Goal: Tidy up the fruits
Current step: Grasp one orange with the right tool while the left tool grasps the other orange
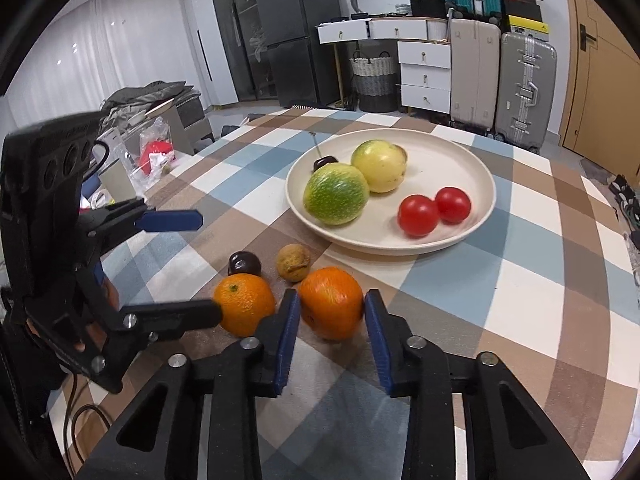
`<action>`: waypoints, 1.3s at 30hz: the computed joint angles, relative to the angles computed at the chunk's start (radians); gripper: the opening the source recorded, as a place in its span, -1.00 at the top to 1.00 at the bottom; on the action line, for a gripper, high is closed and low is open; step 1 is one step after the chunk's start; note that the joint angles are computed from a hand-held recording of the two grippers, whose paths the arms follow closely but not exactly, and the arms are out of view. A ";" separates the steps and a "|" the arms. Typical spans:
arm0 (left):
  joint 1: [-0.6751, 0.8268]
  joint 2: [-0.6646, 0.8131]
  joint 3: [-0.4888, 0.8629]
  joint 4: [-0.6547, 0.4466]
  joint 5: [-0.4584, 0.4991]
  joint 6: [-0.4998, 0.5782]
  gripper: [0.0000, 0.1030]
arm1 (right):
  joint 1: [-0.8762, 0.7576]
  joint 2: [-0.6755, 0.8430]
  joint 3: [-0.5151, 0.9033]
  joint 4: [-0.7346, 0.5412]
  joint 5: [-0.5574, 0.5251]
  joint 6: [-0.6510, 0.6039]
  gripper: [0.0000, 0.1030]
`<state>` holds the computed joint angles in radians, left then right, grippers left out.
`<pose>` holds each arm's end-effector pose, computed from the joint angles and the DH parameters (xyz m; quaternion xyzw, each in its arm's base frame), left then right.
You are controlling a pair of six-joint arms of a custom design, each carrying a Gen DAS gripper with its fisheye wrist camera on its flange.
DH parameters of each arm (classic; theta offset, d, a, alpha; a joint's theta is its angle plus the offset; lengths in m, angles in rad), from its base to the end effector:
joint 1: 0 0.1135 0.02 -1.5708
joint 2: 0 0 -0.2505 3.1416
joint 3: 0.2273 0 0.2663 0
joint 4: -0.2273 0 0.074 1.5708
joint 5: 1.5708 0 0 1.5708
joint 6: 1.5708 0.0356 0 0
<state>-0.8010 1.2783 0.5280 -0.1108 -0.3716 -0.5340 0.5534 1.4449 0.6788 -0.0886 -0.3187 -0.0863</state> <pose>0.1821 -0.1693 0.1391 0.0591 0.9219 -0.0753 0.3754 0.2391 0.1608 0.1441 -0.3435 0.8603 0.2247 0.3022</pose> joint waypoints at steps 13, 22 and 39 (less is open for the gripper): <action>-0.027 0.012 0.001 0.021 0.021 0.023 -0.62 | -0.002 0.062 0.029 -0.004 0.045 0.007 0.33; -0.031 0.017 0.001 0.024 0.023 0.028 -0.61 | 0.000 0.157 0.106 0.000 0.061 0.067 0.06; -0.063 0.007 -0.014 0.070 0.080 0.078 0.07 | -0.013 0.023 0.019 0.000 0.026 0.038 0.22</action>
<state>-0.8643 1.2850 0.5138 -0.0411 -0.2921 -0.4557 0.5405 1.4677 0.6973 -0.0891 -0.2927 -0.0480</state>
